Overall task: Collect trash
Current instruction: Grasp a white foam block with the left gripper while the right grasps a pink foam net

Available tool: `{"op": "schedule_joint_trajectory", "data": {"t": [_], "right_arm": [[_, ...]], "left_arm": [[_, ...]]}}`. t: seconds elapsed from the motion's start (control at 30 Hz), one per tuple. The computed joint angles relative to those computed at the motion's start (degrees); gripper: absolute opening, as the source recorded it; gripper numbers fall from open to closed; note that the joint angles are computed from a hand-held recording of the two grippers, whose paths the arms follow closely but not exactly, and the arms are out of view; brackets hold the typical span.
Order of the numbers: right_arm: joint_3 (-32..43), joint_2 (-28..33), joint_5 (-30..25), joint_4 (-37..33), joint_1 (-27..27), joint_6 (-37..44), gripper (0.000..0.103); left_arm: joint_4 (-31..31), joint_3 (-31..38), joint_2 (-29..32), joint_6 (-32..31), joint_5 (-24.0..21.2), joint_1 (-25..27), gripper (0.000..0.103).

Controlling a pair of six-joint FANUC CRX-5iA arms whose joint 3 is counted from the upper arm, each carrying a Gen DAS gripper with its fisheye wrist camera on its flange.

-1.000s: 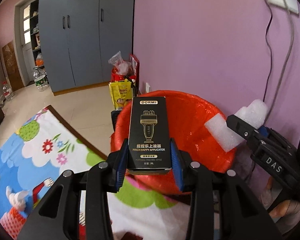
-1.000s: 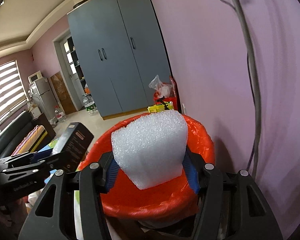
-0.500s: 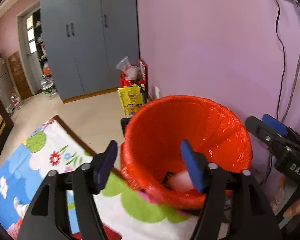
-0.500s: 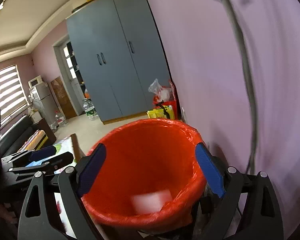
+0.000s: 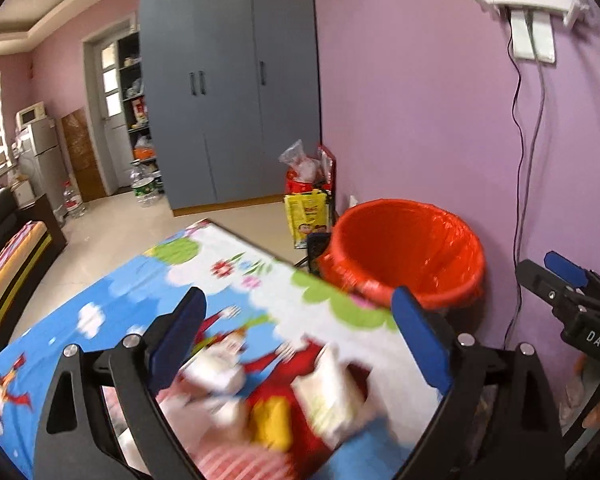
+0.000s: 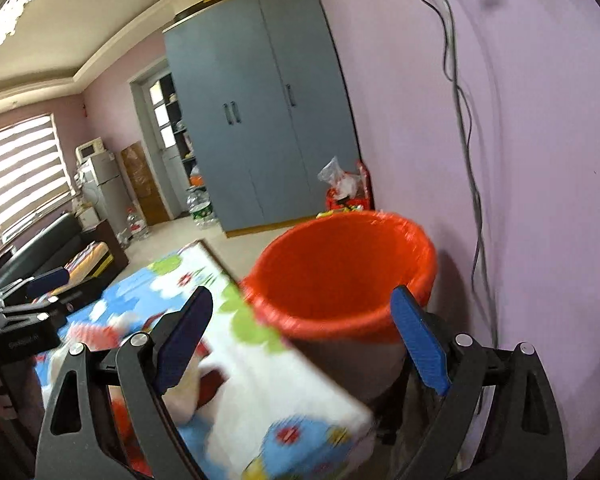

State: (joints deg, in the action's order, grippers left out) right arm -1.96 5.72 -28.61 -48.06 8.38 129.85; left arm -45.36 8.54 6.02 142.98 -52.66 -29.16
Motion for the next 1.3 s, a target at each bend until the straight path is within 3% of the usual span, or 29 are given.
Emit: {"op": "schedule_joint_trajectory", "data": {"t": [0.37,0.57,0.63,0.9,1.13,1.3], "right_arm": [[-13.2,-11.7,4.1,11.2,9.7,-9.9,0.086],[-19.8,-14.9,9.1,21.1,17.0,-20.0,0.086],[-21.8,-15.5,10.2,25.7,19.4,-24.8,0.086],[-23.4,-14.8,10.4,31.0,22.8,-29.5,0.086],[-22.8,-12.9,10.3,31.5,23.6,-29.3,0.086],[-20.8,-10.7,8.6,29.2,23.9,-27.2,0.086]], "left_arm": [[-7.8,-18.2,-18.7,8.6,-11.4,-6.2,0.091],[-6.1,-25.6,-23.9,11.0,-15.3,-6.9,0.091],[-4.6,-27.2,-24.3,12.0,-14.5,-6.4,0.091],[-2.4,-28.1,-21.3,12.6,-8.7,-3.2,0.091],[0.9,-26.6,-17.1,8.7,-3.7,2.1,0.09],[4.9,-28.1,-17.5,3.9,0.7,5.4,0.072]]}}
